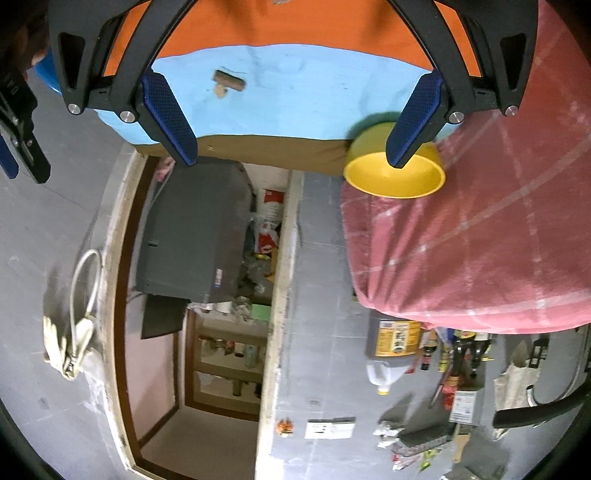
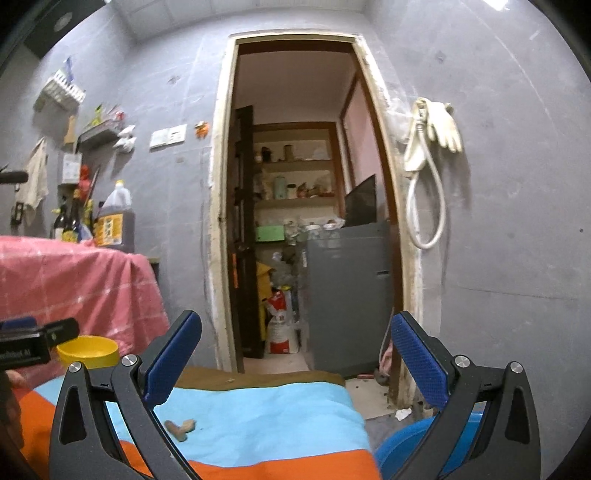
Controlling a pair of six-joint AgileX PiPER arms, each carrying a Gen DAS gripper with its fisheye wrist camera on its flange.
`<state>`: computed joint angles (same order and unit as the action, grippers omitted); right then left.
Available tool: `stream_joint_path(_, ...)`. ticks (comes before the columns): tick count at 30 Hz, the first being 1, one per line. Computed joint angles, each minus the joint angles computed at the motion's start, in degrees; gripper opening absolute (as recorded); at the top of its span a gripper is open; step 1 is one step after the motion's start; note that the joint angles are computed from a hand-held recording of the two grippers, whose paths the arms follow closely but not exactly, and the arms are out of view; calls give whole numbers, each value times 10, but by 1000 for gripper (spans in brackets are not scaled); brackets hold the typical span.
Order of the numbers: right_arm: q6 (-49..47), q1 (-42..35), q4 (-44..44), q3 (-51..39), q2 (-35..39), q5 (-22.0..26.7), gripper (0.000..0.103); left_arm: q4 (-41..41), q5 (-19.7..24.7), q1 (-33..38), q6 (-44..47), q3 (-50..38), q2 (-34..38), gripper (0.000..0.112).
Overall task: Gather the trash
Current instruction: 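Bring both tools back over the brown stick and small lump on the table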
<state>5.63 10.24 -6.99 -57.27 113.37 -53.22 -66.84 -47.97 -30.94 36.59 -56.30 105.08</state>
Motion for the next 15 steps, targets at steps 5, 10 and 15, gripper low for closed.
stream_joint_path(5,-28,24,1,-16,12,19,103,17,-24,10,-25,30,-4,100)
stream_joint_path(10,-47,40,-1,-30,22,41,103,27,-36,17,-43,44,4,100)
stream_joint_path(15,-63,51,2,-54,32,85,103,29,-26,28,-43,43,17,100)
